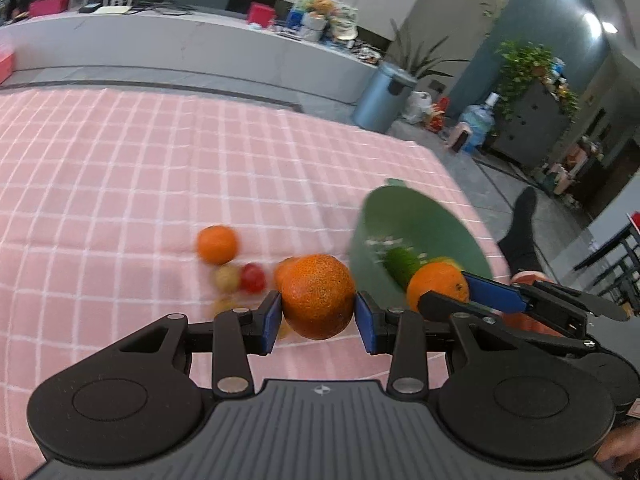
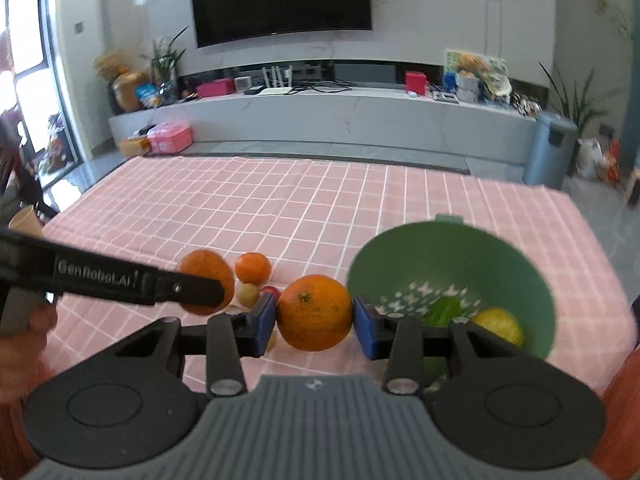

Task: Organize fruits
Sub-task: 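Carry both oranges over the colander and release them inside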

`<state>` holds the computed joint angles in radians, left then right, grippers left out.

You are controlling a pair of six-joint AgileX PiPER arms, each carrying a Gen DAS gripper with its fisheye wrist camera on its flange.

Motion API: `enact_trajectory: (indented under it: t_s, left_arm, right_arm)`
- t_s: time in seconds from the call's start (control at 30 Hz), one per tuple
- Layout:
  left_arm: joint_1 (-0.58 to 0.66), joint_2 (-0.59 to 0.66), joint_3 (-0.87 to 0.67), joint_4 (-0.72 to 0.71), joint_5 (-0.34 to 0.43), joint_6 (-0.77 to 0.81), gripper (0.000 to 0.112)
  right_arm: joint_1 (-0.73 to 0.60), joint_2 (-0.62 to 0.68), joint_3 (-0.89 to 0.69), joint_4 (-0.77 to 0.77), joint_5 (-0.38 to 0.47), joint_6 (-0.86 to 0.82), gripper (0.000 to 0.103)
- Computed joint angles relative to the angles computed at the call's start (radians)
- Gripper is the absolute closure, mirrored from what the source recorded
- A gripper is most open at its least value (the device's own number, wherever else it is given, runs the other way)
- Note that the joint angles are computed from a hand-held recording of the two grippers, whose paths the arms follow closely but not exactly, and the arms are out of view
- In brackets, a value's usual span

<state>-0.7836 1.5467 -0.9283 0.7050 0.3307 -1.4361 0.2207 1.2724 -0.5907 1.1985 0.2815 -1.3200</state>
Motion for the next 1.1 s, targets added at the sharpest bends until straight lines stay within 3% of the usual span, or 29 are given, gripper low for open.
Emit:
enact_trajectory:
  t_s: [0.2, 0.33, 0.43, 0.6, 0.77, 1.1]
  left_arm:
    - [0.007, 0.094, -0.142, -0.172, -0.034, 0.212, 0.068]
    - [0.018, 0.169, -0.222, -0.335, -0.069, 0.390, 0.068]
    - [0.027, 0.235, -0.305, -0.490, -0.048, 0.571, 0.068]
    - [0.037, 0.368, -0.492, -0.600, 0.062, 0.731, 0.068]
    - [0.052, 0.478, -0.656, -0.654, 0.170, 0.806, 0.068]
    - [0.068, 0.633, -0.868, -0.635, 0.366, 0.858, 0.068]
  right_arm:
    - [-0.192, 0.013, -0.104, -0.199, 0.199, 0.015, 0.064]
    - [-0.278, 0.051, -0.159, -0.248, 0.252, -0.035, 0.064]
    - [-0.313, 0.096, -0.196, -0.284, 0.268, -0.044, 0.064]
    - [-0.359, 0.196, -0.273, -0.313, 0.305, -0.057, 0.064]
    - [-0.336, 0.312, -0.374, -0.357, 0.286, -0.043, 0.064]
    - [-0.283, 0.513, -0.548, -0.530, 0.223, 0.059, 0.064]
